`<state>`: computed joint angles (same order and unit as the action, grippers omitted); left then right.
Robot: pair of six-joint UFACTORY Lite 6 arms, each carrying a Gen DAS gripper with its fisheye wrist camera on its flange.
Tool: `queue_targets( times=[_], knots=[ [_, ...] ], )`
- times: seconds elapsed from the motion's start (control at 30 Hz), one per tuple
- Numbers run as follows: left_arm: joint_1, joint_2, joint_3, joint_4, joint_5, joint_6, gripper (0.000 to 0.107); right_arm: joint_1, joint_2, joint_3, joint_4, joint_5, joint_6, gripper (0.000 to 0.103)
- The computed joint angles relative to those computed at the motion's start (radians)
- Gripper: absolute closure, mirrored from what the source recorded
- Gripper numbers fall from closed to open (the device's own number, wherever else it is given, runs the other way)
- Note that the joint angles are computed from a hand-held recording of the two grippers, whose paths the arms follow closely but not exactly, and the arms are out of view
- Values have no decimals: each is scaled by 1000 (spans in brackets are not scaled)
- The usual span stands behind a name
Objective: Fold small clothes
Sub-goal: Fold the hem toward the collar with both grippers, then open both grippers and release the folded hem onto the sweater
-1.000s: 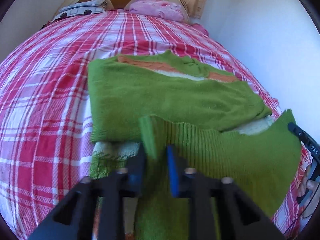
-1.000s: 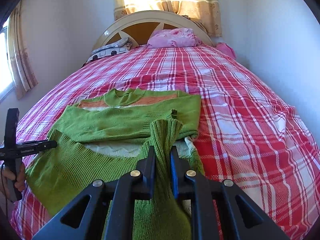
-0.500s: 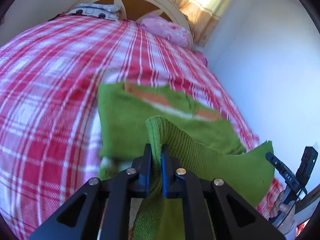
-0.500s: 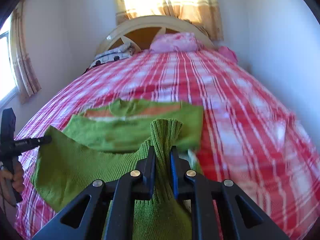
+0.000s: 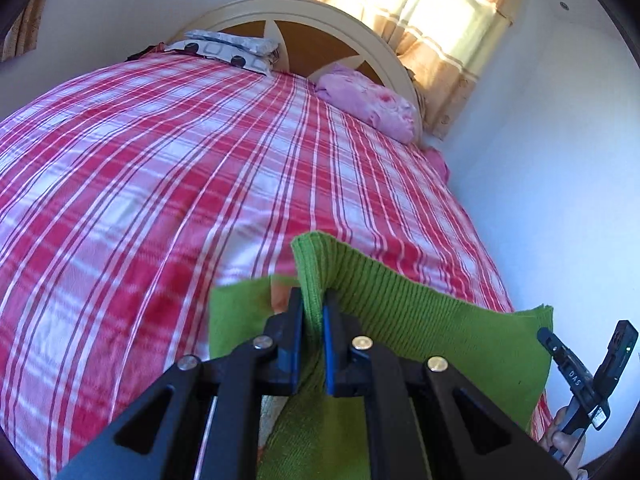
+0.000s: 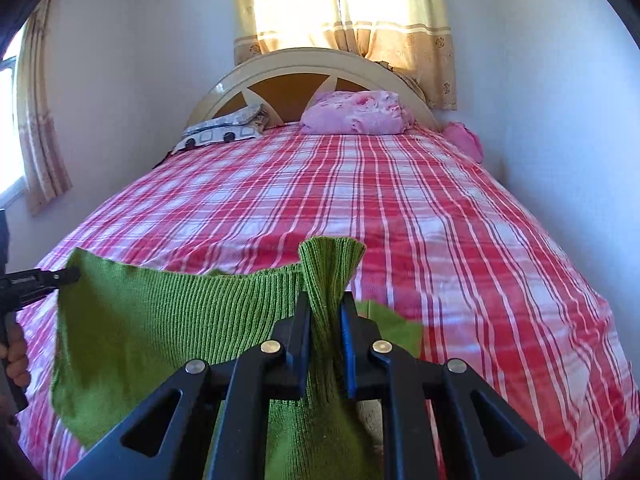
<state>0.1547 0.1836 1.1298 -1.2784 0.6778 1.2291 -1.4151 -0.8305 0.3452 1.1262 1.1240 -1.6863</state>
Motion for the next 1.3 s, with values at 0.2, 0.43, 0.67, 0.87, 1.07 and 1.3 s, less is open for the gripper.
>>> queue_targets(
  times=[0.2,0.43,0.67,0.87,1.07,1.3],
  knots=[
    [-71,150,69,-77,-114,40,98,447,251,10,316,-480,-175,90],
    [-131,306,98,-237,-266,205,98,709,574,27,1020,-696,-898,90],
    [-136,346,115,-256,-297,209,93,680,875,236,760,-713,-614,72],
    [-106,377,140,-221,-249,155,90,266,628,116,564,-445,-408,72],
    [-133,364,126,-231,-299,173,89,3,379,-46,223,-267,-374,72],
    [-120,368,124,-234,-274,174,89,167,458,-136,301,-537,-532,72]
  ],
)
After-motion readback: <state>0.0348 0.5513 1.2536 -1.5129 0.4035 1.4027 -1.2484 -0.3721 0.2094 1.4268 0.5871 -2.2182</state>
